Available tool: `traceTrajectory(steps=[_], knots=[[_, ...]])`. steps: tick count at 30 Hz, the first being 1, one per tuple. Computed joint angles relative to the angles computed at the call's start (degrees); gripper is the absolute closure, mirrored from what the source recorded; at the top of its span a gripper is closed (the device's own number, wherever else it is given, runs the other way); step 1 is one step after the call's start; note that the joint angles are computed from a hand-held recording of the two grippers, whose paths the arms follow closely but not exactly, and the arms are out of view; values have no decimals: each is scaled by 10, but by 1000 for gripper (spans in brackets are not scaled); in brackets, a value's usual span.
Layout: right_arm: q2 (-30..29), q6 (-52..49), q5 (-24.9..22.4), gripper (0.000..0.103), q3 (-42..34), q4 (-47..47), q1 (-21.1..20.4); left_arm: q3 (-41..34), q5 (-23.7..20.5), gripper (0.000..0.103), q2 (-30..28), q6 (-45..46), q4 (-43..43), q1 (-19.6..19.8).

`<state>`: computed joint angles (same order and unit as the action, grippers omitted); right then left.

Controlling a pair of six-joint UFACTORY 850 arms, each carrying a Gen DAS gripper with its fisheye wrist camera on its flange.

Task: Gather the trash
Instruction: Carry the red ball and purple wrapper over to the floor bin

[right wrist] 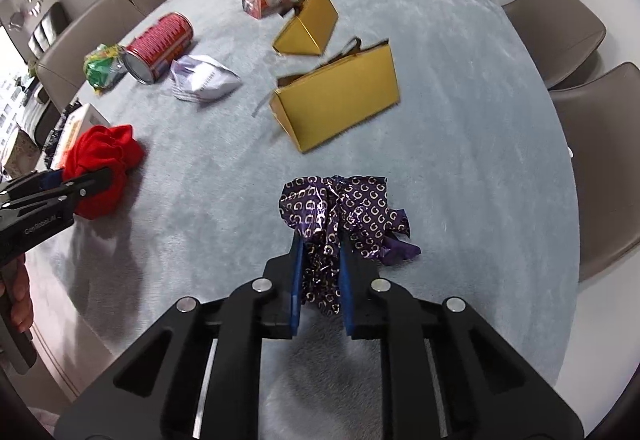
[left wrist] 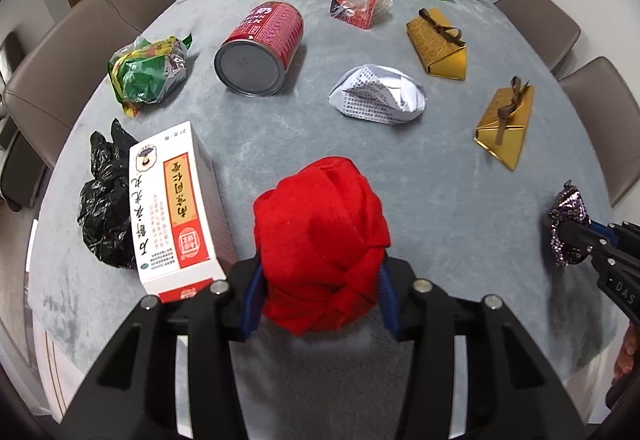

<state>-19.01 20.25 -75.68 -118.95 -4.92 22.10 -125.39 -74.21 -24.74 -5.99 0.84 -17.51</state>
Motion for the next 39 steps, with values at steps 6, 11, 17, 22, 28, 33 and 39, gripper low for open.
traceTrajectory(steps=[6,11,17,22,28,33,39], knots=[[3,18,-10,89,-28,-5,11,-14,-6,58,12,24,-16,-7],[20,58,-24,89,-38,-34,28,-33,-11,57,23,77,-43,-24],[82,154,-34,89,10,-100,56,-31,-11,57,39,148,-95,-51],[152,260,-57,89,76,-165,84,-23,-11,57,52,203,-132,-86],[259,372,-114,90,175,-221,111,-8,-12,57,66,237,-152,-153],[360,434,-167,89,254,-245,119,-4,-6,57,69,225,-140,-225],[474,404,-205,90,325,-227,64,-36,-3,57,39,149,-107,-339]])
